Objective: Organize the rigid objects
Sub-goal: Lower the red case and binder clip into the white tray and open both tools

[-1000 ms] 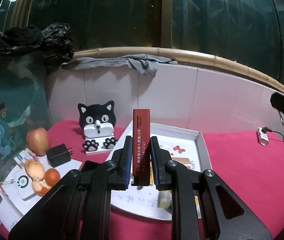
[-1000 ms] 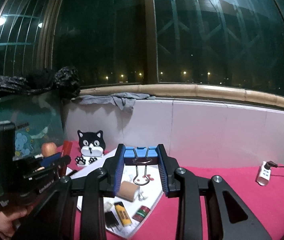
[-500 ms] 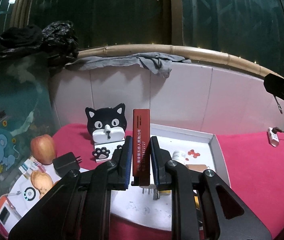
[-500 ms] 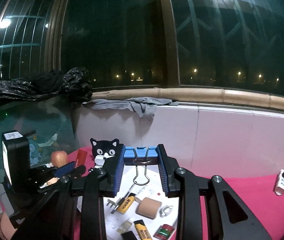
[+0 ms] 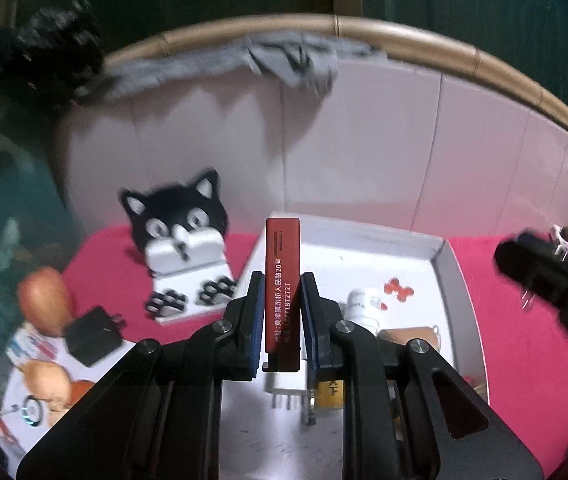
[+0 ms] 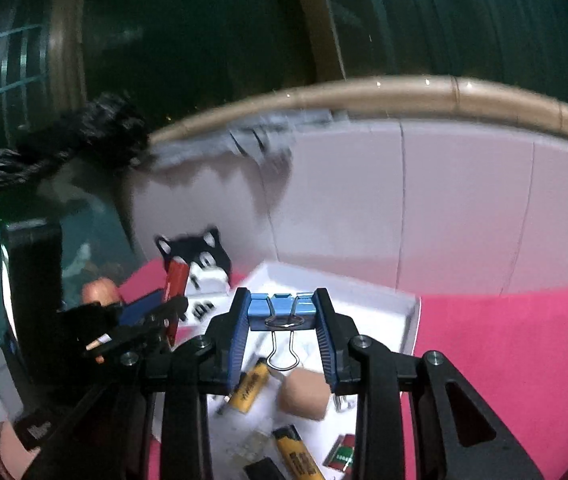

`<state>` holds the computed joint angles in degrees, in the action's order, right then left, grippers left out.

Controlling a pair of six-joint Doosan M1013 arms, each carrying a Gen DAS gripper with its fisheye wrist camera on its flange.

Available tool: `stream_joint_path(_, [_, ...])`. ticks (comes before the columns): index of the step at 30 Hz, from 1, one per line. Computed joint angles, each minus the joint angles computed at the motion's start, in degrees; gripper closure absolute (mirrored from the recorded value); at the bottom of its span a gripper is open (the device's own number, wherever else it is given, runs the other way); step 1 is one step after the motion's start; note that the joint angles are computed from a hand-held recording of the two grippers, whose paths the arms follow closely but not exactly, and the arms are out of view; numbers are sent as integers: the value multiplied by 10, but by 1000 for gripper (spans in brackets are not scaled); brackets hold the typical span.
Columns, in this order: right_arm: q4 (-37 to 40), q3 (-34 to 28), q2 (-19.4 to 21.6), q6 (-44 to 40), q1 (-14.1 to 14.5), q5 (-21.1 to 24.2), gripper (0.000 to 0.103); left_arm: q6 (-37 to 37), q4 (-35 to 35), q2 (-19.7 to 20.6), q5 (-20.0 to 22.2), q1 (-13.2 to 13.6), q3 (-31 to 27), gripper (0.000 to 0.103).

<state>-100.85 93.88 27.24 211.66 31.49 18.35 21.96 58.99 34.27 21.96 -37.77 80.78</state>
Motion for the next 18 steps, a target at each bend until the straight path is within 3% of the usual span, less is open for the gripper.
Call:
stream_joint_path(5, [180, -21, 26, -141, -17, -29, 72, 213, -205, 38, 28, 7, -58, 86])
stream_joint_path(10, [318, -36, 42, -259, -27, -51, 72, 296, -301, 59, 46, 11, -87, 86])
stream_joint_path(13, [349, -40, 47, -286, -29, -52, 71, 333, -346, 65, 51, 13, -96, 86])
stream_joint_path(15, [338, -39, 48, -271, -31, -57, 71, 326, -332, 67, 53, 11, -98, 69])
stream_joint_path(16, [341, -37, 48, -270, -32, -62, 67, 311, -314, 67, 54, 10, -97, 41])
stream_joint_path(17, [322, -35, 47, -245, -31, -58, 64, 266, -267, 66, 60, 7, -95, 23])
stream_joint_path(18, [292, -31, 46, -211, -32, -57, 55, 225, -226, 63, 58, 5, -88, 18])
